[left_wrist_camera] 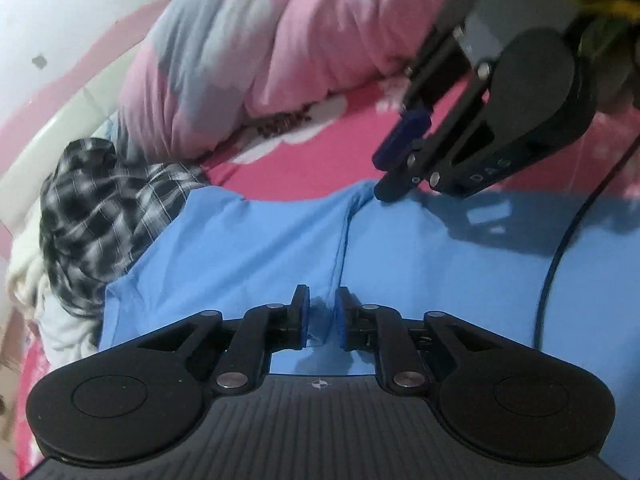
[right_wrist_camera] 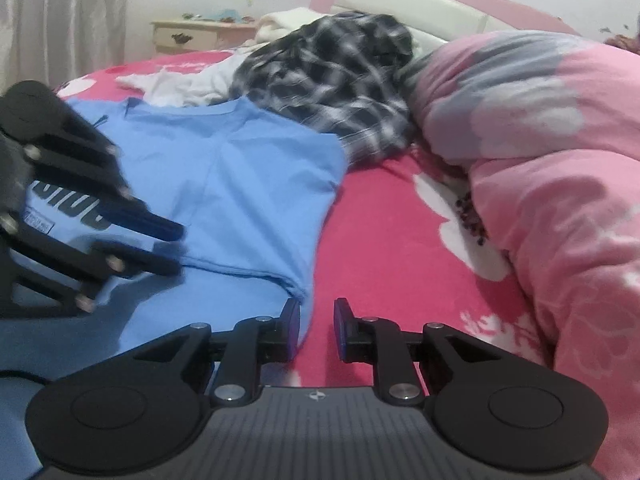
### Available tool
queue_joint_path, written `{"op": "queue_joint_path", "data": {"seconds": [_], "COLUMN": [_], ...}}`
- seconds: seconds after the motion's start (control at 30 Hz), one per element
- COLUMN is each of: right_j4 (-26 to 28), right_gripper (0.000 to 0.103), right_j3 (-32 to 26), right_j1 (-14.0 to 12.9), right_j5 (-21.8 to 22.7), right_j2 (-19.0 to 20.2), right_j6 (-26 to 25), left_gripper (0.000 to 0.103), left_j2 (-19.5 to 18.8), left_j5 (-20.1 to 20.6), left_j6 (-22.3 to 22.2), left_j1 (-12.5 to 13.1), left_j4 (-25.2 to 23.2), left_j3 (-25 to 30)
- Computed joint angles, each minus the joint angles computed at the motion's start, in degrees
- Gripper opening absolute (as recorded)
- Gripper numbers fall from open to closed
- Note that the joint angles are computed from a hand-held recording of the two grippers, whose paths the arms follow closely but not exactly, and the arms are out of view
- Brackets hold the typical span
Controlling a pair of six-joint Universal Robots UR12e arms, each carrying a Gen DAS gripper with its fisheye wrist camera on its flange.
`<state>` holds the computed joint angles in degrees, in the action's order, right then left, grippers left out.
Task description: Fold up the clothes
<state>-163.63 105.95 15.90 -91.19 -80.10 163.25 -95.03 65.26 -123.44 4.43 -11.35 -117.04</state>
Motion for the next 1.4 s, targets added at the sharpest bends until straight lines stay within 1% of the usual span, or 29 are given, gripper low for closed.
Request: {"op": "queue_joint_path", "data": {"seconds": [0.13,0.2,0.23,0.27,0.37,0.47,0.53,0.6,0.67,0.7,0.77,0.8,0.87,0.9,0.97,1.0,1.03,1.1,1.13,1.2,1.23,1.3,1.33,1.37,1.4], "right_j4": [-0.55,-0.45,-0.44,-0.44,-0.85,-0.14,0.68,2.02,3.49,3.89,3.47,2.83,1.4,0.8,1.11,1.5,3.65,9.85,10.98,10.23,9.56,7.53,6.74,6.08,5.17], "right_gripper": [0.019,0.019,0.016,0.014,0.013,0.013,0.013,0.013,0.013,0.013,0.013,0.013,0.013,0.013,0.013,0.013,0.013,0.013,0.009,0.009,0.014,0.014,0.021,0.037,0.044], "right_j3": [0.15,0.12,0.11,0.11,0.19,0.23,0.2,0.13,0.19,0.34,0.14,-0.15,-1.45,-2.48,-4.53,-5.52,-6.47,-8.3,-8.39,-8.19,-8.41,-9.83,-11.17,-12.72,-13.94], "right_j1": [0.48,0.43,0.35,0.27,0.23,0.07,-0.06,-0.29,-0.97,-1.5,-2.39,-2.8,-3.25,-3.34,-3.41,-3.46,-3.65,-4.01,-4.27,-4.93,-5.3,-5.83,-5.94,-6.02,-6.24], "right_j5": [-0.14,0.34,0.73,1.11,1.27,1.52,1.81,2.57,5.12,7.18,10.6,12.17,14.18,14.73,15.32,15.58,16.2,17.01,17.38,18.78,19.74,21.5,21.67,21.62,22.15], "right_j2": [0.48,0.6,0.61,0.63,0.5,0.37,0.28,-0.16,-1.07,-1.71,-2.31,-2.35,-1.3,-0.29,1.78,2.86,3.73,5.19,5.24,5.14,5.12,6.13,7.21,8.43,9.66], "right_j6": [-3.14,-3.51,-3.37,-3.23,-2.27,-1.1,-0.06,1.93,3.21,3.87,6.07,7.64,10.81,12.52,15.12,16.34,17.52,19.27,19.71,21.44,22.88,26.29,28.12,29.98,31.54], "left_gripper": [0.008,0.005,0.004,0.003,0.003,0.003,0.003,0.005,0.006,0.009,0.01,0.011,0.013,0.014,0.014,0.014,0.014,0.014,0.014,0.014,0.014,0.014,0.014,0.014,0.014], "left_j2": [-0.15,-0.29,-0.27,-0.1,1.15,1.69,1.52,1.6,1.99,2.26,2.77,2.83,2.37,1.89,0.75,0.13,-0.38,-0.44,-0.41,-0.33,-0.36,-0.48,-0.53,-0.54,-0.54], "left_j5": [1.07,1.1,0.89,0.39,-2.16,-2.76,-1.82,-2.47,-4.55,-5.92,-8.83,-10.55,-12.21,-11.94,-9.16,-7.22,-5.6,-5.33,-5.43,-5.63,-5.79,-6.15,-6.29,-6.43,-6.55], "left_j6": [-2.28,-2.59,-2.98,-3.67,-5.56,-4.31,-3.3,-3.93,-4.81,-5.28,-6.72,-8.25,-12.3,-14.39,-16.52,-16.84,-17.04,-17.6,-17.88,-17.73,-17.61,-17.55,-17.79,-18.2,-18.59], "left_j1": [-0.21,-0.2,-0.1,0.09,1.09,1.53,1.34,1.56,2.32,2.86,4.01,4.6,5.05,4.88,3.81,3.14,2.63,2.57,2.61,2.74,2.81,2.92,2.97,3.02,3.07], "left_j4": [-0.07,0.67,0.61,-0.23,-6.05,-11.31,-11.72,-11.6,-13.53,-15.02,-18.59,-19.78,-19.66,-18.85,-17.09,-16.73,-16.32,-13.49,-11.89,-10.45,-10.21,-10.64,-11.07,-11.38,-11.49], "left_j3": [0.13,0.05,0.13,0.37,1.51,2.22,2.03,1.84,2.17,2.44,3.17,3.55,4.13,4.41,4.77,4.93,4.87,3.7,3.04,2.43,2.35,2.6,2.8,2.91,2.93]}}
